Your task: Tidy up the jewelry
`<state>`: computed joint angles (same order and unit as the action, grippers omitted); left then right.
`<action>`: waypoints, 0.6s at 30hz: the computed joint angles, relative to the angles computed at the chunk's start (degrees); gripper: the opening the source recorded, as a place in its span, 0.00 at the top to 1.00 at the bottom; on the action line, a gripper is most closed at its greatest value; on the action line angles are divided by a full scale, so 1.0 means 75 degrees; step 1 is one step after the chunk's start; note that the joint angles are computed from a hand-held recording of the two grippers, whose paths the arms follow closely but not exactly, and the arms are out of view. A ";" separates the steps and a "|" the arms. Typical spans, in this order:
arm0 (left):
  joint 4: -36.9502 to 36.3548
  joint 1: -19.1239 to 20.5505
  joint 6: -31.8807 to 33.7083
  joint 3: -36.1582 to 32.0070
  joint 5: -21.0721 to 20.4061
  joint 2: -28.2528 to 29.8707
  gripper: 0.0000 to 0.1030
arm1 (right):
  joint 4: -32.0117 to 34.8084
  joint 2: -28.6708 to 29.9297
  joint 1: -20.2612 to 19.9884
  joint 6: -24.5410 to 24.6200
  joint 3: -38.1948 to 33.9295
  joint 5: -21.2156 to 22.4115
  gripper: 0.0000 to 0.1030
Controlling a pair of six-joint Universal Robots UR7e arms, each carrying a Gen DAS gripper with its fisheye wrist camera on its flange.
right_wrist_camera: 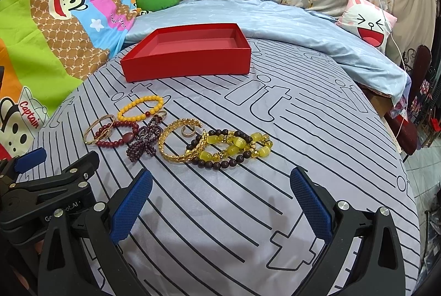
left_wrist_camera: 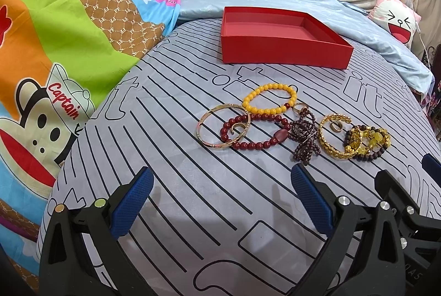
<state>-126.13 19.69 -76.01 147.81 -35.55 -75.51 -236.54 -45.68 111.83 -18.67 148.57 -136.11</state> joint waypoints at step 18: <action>-0.0022 0.1235 0.0669 -0.0470 -0.0360 -0.0173 0.07 | 0.0302 -0.0138 -0.0446 -0.0043 -0.0158 0.0238 0.06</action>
